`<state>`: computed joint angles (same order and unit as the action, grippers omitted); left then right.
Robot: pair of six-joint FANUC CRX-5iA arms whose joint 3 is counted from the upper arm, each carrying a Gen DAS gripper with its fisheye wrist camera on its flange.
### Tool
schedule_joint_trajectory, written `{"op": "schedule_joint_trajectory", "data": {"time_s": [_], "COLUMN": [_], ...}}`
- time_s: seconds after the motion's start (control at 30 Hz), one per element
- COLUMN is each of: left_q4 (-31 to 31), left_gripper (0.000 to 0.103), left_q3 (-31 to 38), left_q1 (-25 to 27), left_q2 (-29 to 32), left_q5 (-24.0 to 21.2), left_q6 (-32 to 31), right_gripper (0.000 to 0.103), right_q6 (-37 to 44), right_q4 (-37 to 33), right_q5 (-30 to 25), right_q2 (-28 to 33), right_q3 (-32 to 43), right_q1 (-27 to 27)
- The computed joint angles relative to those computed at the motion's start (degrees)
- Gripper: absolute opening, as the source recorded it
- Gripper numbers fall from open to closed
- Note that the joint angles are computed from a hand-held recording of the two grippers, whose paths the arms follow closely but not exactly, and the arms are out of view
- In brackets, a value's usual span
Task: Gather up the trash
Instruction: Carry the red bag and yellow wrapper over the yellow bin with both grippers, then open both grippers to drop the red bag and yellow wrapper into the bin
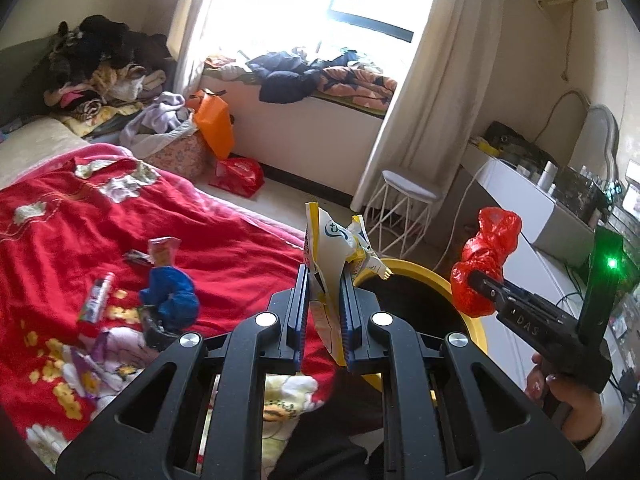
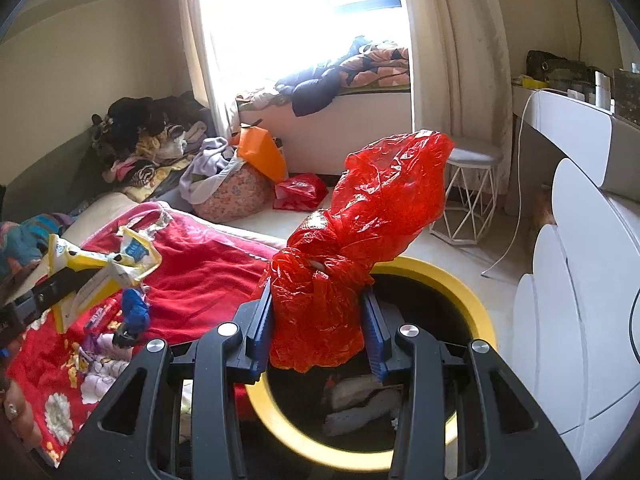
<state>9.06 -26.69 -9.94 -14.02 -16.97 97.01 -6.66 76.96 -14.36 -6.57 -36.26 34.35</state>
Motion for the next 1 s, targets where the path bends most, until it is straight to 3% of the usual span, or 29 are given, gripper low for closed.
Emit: {"op": "schedule_joint_trajectory", "data": {"time_s": [0.17,0.53,0.8,1.0], "left_q4": [-1.7,-1.7,0.7,1.9], "left_gripper": [0.010,0.010,0.010,0.010], "left_q3": [1.9,5.1,7.7,9.3], "left_q1": [-2.0,-5.5,-6.4,-7.0], "left_q2": [2.6,8.6,13.0,16.1], "left_q5": [0.0,-0.5,-1.7,-2.3], "left_q6": [1.9,0.0,-3.1,-4.4], "right_gripper": [0.037,0.037,0.037,0.037], "right_q6": [2.9,6.9,12.9,21.7], "right_q4": [-2.2,-6.6,-12.9,-20.5], "right_q5": [0.0,0.5,0.5,0.2], "right_q2": [-0.6,-1.2,-0.9,0.1], "right_q3": [-0.8,-2.1,-2.2,-1.1], "right_q1": [-0.7,-3.4,-4.1,-3.2]}}
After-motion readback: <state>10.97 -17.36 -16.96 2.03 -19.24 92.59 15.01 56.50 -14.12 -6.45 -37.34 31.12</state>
